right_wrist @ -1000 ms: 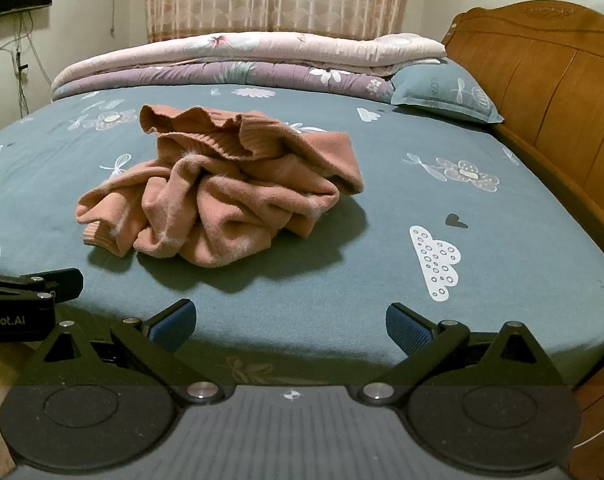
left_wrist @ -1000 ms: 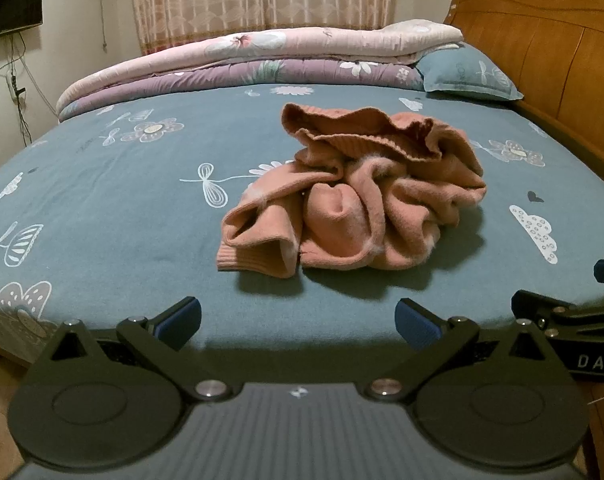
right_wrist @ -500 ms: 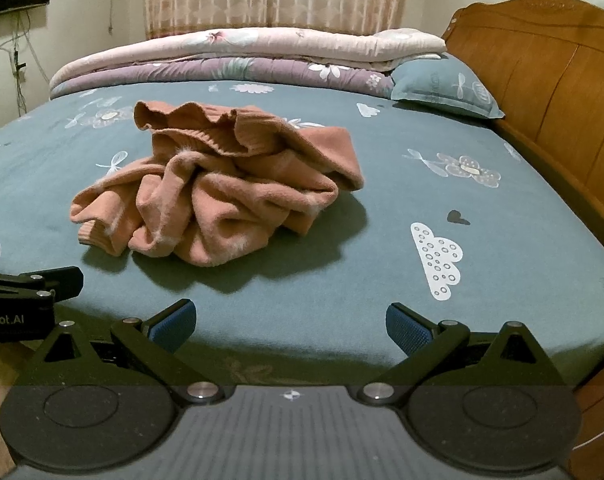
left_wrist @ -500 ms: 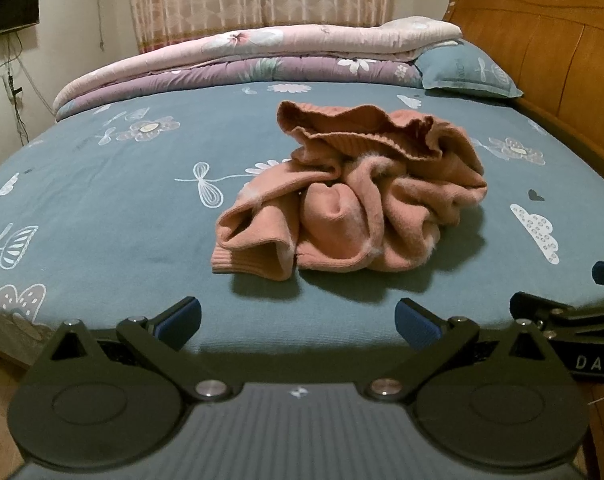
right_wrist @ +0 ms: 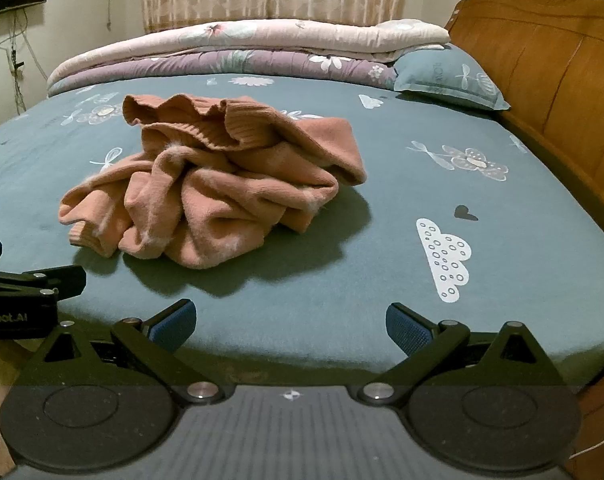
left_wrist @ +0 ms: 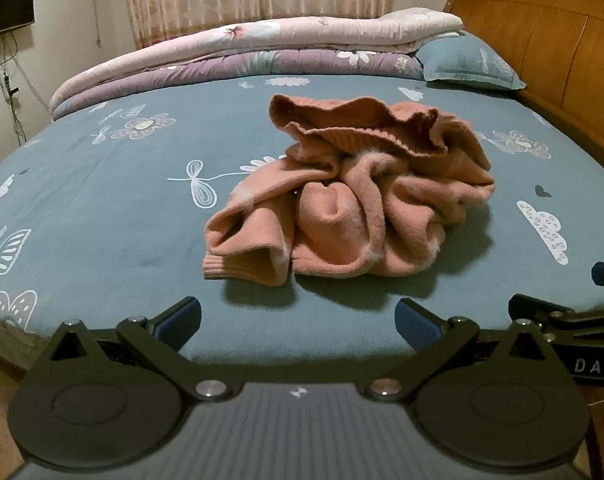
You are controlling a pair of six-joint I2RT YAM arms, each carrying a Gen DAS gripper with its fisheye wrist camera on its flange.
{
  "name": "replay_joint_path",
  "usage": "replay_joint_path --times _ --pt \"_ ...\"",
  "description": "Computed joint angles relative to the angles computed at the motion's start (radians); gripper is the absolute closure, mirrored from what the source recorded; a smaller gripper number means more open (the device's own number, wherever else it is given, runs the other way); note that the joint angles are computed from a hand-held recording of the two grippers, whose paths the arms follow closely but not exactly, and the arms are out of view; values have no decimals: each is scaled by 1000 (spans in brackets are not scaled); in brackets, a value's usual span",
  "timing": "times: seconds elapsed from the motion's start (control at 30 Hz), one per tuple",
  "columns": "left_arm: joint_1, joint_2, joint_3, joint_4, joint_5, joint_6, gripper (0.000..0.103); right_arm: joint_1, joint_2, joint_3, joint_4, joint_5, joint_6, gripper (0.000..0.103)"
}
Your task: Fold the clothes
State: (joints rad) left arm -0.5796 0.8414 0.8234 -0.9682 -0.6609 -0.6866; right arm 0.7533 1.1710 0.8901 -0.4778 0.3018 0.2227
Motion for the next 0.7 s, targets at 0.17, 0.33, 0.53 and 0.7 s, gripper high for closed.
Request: replay_joint_path --times 0.17,0.33,0.53,0.7 --pt "37 13 -2 37 21 40 1 -15 26 4 27 -20 -14 0" --pt "91 29 -4 80 46 88 1 -35 63 13 63 -37 -37 0" --pt "174 57 0 153 82 173 1 -66 127 46 111 -59 -80 0" --pt "286 114 18 231 132 259 1 -100 194 100 156 -73 -121 0"
